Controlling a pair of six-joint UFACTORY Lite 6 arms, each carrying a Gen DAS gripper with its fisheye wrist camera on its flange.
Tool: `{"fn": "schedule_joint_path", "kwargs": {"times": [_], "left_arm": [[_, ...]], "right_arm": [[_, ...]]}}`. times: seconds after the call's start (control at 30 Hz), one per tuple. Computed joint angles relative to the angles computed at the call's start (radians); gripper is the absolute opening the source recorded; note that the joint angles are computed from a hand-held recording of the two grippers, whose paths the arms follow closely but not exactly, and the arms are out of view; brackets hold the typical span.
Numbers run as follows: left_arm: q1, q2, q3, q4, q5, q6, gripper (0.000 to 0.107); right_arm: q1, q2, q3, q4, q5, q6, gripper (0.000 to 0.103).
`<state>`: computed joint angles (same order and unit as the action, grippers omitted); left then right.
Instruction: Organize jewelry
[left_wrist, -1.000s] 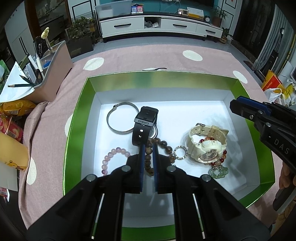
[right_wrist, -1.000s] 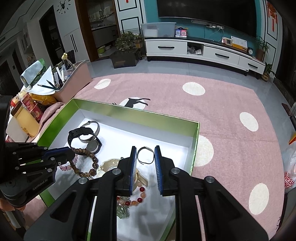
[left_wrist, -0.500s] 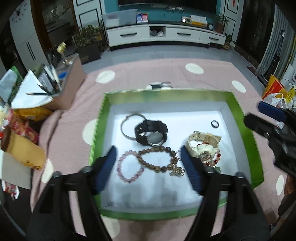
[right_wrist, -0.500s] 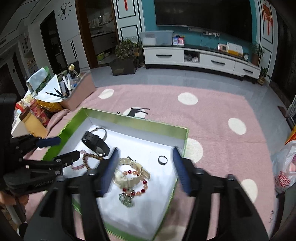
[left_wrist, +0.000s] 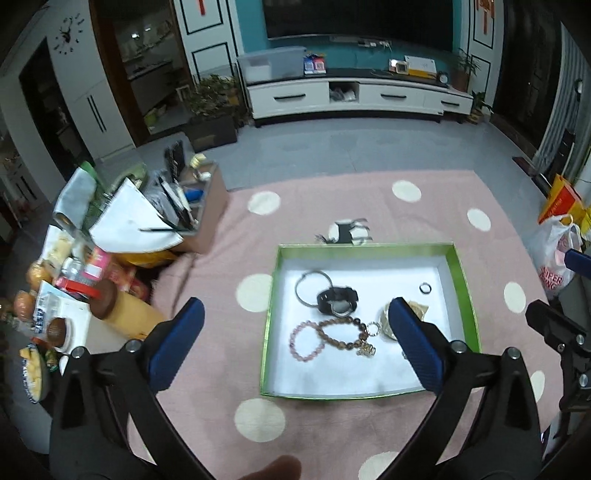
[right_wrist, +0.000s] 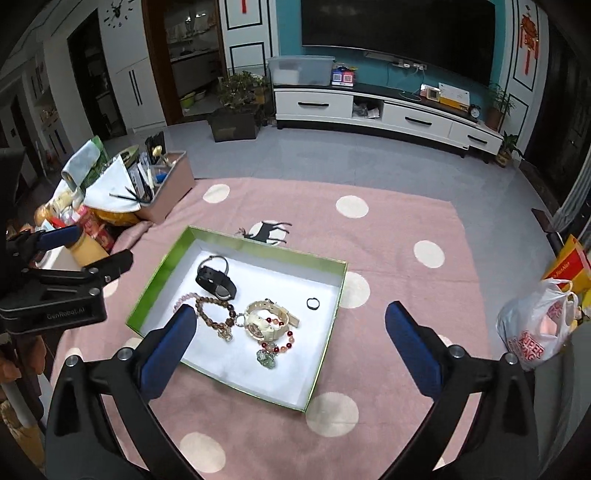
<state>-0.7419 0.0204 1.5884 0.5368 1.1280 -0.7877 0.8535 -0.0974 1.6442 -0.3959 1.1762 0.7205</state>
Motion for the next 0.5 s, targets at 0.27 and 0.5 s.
{"fn": "schedule_joint_path", "kwargs": {"times": [0.27,0.5], "left_arm": [[-0.022,0.076,0.285,0.001,0.162,0.066,0.101],[-0.023,0.097,0.323,0.002,0.179,0.067,0.101]], "right_arm": [[0.027,0.096,0.221,-0.022,0.122,-0.033,0.102],[0.013,0.107,0.215,0.007,0.098,-0.030,0.102]]}}
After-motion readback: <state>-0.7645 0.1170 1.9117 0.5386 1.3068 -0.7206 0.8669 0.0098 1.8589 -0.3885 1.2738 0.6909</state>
